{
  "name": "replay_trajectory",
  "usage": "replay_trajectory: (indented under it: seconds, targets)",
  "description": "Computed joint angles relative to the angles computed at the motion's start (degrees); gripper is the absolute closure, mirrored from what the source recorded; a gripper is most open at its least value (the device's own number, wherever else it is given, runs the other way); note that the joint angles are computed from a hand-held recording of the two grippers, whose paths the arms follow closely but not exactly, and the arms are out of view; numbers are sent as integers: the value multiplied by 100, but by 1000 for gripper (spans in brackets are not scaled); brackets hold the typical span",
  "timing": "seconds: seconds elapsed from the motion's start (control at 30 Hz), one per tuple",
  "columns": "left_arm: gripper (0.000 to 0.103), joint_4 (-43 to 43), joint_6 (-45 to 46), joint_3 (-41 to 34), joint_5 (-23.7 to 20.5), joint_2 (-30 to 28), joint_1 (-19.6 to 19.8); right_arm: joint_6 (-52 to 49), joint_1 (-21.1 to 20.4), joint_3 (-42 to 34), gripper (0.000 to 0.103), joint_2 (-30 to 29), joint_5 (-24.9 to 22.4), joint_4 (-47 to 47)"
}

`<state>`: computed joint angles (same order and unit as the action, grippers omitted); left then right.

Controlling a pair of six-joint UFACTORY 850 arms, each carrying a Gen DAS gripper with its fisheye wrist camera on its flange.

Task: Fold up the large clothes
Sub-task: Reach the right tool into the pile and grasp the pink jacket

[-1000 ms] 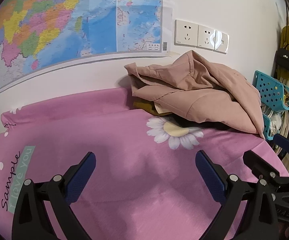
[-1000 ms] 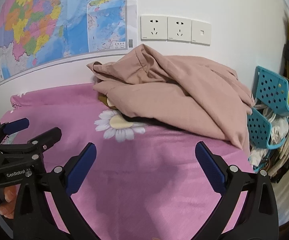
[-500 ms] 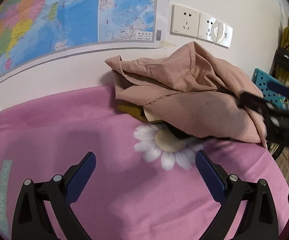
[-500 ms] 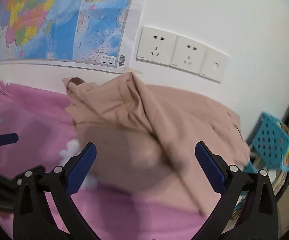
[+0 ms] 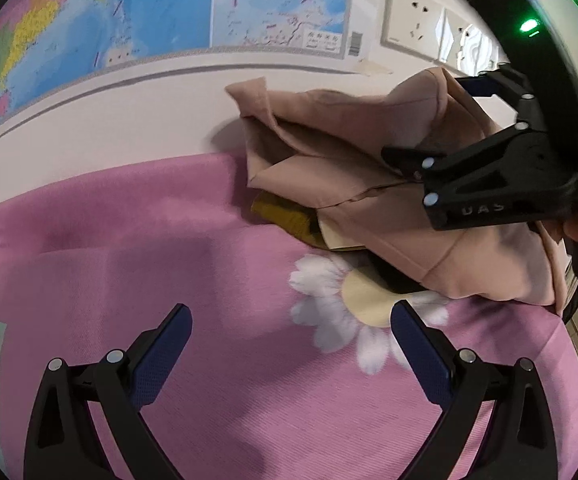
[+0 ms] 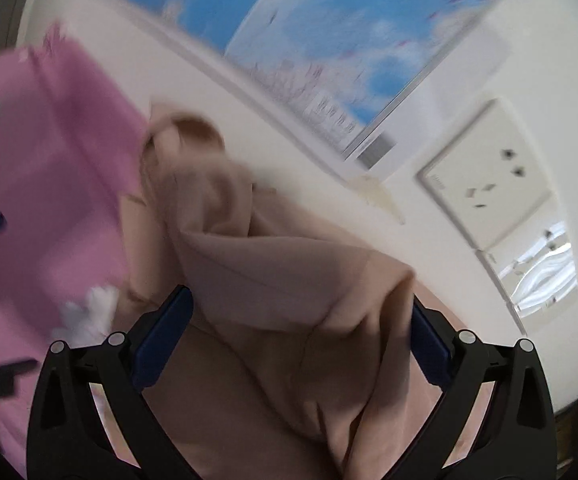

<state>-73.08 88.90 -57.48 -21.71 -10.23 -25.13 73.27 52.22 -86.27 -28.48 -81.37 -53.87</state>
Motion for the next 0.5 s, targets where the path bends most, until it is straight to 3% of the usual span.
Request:
replay_trajectory:
  seconds: [0.03,0.07,0.1,0.17,0.23,0.37,0.5]
  targets:
    - [7,12,-12,-24,13,-33,7,-119,-57,28,33,37,173,143]
    - [7,5,-12,-51,41,-68,13,-149,-88,60,46,89,324,267]
    - [7,-27,22,-77,53,-102,23,-85,-68,126,53,180,464,292]
    - [7,-102,93,-109,15,-139,53,158,47,200,77,344,460,184]
    - [7,-221,237,-164,-50,-205,72,651,200,254,82,562,280,-27]
    - [7,-564,672,-250,-369,-270,129,1535,674,68,88,907,-725,-626]
    - [7,-913,1181,-318,-1296,-276,266,2104,1033,-139,88,1220,-1390,-828]
